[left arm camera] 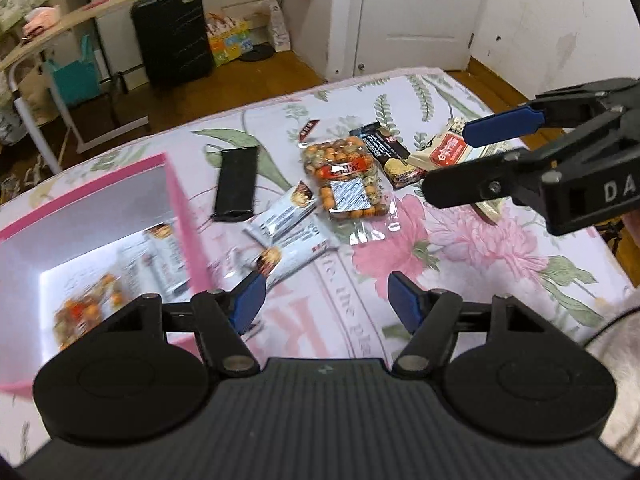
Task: Organize snacks
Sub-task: 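Move the right gripper toward another bean bag while the left withdraws from the box, then close the right gripper on the clear bean bag's red-labelled top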
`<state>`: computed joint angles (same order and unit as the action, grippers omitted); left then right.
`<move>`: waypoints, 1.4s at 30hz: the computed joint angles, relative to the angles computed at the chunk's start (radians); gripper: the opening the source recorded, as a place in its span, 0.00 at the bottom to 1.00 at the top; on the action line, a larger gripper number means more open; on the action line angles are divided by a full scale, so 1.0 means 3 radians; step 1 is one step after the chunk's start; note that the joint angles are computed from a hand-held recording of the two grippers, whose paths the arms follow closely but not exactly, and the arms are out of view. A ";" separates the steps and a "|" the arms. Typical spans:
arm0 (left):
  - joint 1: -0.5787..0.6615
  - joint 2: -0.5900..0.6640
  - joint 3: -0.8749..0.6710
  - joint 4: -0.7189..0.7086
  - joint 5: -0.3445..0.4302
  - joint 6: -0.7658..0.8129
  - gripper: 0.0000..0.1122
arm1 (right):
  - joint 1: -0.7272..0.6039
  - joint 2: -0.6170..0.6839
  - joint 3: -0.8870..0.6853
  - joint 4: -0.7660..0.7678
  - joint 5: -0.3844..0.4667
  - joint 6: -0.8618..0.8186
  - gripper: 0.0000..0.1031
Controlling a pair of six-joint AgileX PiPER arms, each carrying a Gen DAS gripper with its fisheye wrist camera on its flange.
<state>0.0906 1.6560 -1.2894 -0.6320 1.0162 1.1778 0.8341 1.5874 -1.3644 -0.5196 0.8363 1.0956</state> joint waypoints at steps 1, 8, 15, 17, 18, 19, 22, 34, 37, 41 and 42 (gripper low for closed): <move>-0.0084 0.0074 -0.0003 0.0008 -0.0093 -0.0039 0.59 | -0.0087 0.0027 0.0033 0.0062 -0.0057 -0.0006 0.80; -0.0459 0.0916 -0.0639 -0.0086 -0.0277 -0.0627 0.53 | -0.0683 0.0361 0.0209 0.0507 -0.0641 -0.0197 0.80; -0.0740 0.1380 -0.0799 -0.0171 -0.0726 -0.0792 0.49 | -0.1153 0.0727 0.0499 0.0601 -0.1390 0.0083 0.80; -0.0753 0.1463 -0.0795 -0.0195 -0.0789 -0.0769 0.49 | -0.1261 0.0852 0.0508 0.0804 -0.1506 -0.0088 0.80; -0.0745 0.1514 -0.0823 -0.0235 -0.0775 -0.0757 0.49 | -0.1291 0.0909 0.0521 0.0843 -0.1563 -0.0130 0.80; -0.0730 0.1571 -0.0854 -0.0314 -0.0748 -0.0720 0.49 | -0.1312 0.0942 0.0547 0.0833 -0.1618 -0.0121 0.80; -0.0690 0.1755 -0.0971 -0.0487 -0.0591 -0.0696 0.49 | -0.1401 0.1046 0.0610 0.1208 -0.1777 -0.0461 0.80; -0.0676 0.1740 -0.0805 -0.0834 -0.0413 -0.0244 0.48 | -0.1348 0.1144 0.0547 0.1013 -0.1730 -0.0369 0.65; -0.0652 0.1701 -0.0838 -0.0734 -0.0228 -0.0296 0.48 | -0.1392 0.1017 0.0593 0.1481 -0.1616 -0.0824 0.58; -0.0666 0.1603 -0.0775 -0.0564 -0.0142 -0.0321 0.48 | -0.1339 0.0865 0.0675 0.1637 -0.1461 -0.1014 0.54; -0.0663 0.1592 -0.0761 -0.0548 -0.0111 -0.0348 0.48 | -0.1315 0.0839 0.0686 0.1619 -0.1413 -0.0978 0.54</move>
